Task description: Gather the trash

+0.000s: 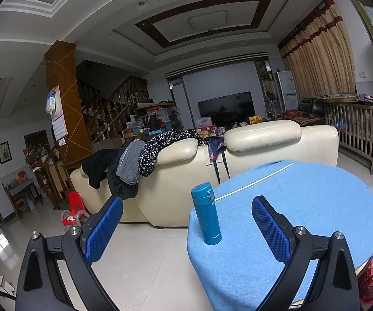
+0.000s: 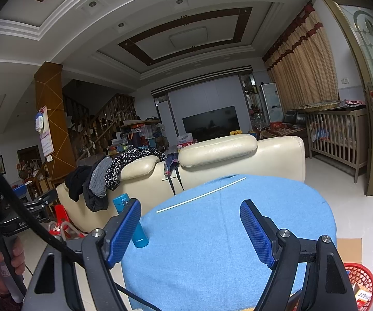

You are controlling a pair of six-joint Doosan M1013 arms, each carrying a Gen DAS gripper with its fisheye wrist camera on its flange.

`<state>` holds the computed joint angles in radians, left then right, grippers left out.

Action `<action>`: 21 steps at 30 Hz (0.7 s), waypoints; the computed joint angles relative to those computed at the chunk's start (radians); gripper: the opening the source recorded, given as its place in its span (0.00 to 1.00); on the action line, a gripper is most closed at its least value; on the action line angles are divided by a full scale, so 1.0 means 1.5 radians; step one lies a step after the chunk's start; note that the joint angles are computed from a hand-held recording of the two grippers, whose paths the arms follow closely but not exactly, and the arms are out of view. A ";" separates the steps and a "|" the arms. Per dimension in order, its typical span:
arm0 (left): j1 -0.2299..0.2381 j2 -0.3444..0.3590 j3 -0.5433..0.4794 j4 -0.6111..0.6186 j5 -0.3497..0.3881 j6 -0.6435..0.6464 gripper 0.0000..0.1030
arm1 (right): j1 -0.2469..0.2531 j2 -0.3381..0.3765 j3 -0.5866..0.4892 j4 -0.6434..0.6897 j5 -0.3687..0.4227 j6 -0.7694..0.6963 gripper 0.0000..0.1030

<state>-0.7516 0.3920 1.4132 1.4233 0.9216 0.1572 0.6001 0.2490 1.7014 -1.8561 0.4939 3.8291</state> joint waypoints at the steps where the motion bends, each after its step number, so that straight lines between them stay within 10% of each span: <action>1: 0.000 0.000 0.000 -0.001 -0.001 0.000 0.97 | 0.000 0.000 -0.001 0.003 -0.001 -0.002 0.79; 21: 0.002 0.005 -0.006 -0.003 -0.008 0.009 0.97 | -0.001 -0.002 0.000 0.008 -0.004 -0.008 0.79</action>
